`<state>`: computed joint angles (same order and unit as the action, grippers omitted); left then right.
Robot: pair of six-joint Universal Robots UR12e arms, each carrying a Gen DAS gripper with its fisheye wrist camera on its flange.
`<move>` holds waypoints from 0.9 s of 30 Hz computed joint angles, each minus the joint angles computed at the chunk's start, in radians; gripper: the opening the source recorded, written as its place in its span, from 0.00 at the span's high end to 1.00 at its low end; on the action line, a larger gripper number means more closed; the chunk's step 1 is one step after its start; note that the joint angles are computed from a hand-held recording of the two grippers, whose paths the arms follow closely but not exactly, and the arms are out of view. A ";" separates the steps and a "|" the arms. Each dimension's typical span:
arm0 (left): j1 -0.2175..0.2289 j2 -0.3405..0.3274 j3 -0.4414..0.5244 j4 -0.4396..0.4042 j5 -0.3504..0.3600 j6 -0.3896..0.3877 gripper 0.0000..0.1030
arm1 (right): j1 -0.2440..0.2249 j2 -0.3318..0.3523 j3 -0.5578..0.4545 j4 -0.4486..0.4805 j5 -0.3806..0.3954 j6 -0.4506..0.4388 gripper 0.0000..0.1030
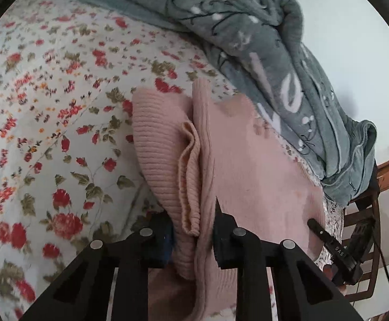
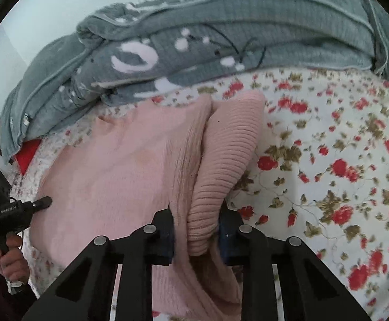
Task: Fold small clothes
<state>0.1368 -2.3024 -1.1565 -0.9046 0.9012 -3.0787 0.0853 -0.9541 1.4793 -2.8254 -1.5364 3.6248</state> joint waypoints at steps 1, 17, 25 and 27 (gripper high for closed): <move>0.002 0.014 -0.014 -0.001 -0.011 0.011 0.79 | 0.001 -0.010 0.008 -0.010 0.004 0.002 0.77; 0.055 0.222 -0.323 -0.027 -0.047 0.204 0.79 | 0.037 -0.222 0.303 -0.088 0.014 0.000 0.77; 0.044 0.250 -0.402 0.090 0.060 0.215 0.63 | 0.063 -0.223 0.361 -0.103 -0.079 -0.009 0.64; 0.048 0.250 -0.407 0.093 0.059 0.208 0.61 | 0.069 -0.218 0.355 -0.082 -0.123 -0.030 0.57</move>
